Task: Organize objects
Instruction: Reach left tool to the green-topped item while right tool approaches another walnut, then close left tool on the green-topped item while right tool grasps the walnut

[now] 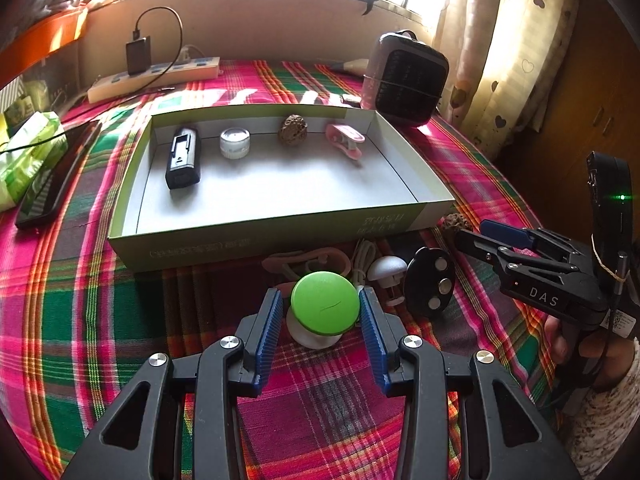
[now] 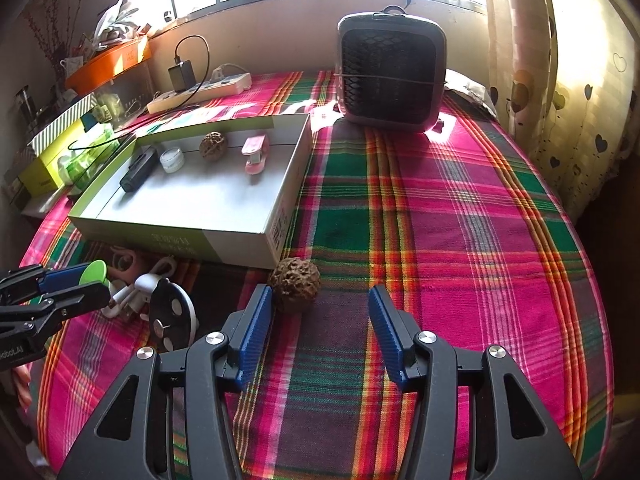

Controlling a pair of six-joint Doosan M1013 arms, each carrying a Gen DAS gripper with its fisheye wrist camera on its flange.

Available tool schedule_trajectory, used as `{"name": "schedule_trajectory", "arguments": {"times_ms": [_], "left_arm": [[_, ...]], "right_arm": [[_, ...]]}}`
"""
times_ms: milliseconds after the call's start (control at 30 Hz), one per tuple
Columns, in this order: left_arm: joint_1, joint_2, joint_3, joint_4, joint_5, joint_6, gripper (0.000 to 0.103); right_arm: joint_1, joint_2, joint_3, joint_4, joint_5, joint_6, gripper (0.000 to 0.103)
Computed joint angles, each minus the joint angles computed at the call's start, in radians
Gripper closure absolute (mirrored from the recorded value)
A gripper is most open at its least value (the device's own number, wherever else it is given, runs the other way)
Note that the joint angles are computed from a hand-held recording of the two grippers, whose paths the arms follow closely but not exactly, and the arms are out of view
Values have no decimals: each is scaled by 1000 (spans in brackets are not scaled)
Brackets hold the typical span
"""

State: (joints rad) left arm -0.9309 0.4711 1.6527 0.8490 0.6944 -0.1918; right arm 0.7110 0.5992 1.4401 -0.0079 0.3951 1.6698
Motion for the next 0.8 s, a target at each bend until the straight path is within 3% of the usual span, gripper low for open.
{"name": "schedule_trajectory", "arguments": {"times_ms": [700, 800], "left_arm": [[4, -5, 11, 9, 17, -54, 65], [4, -8, 14, 14, 19, -63, 65]], "right_arm": [[-1, 17, -26, 9, 20, -21, 51], [-2, 16, -25, 26, 17, -34, 57]]}}
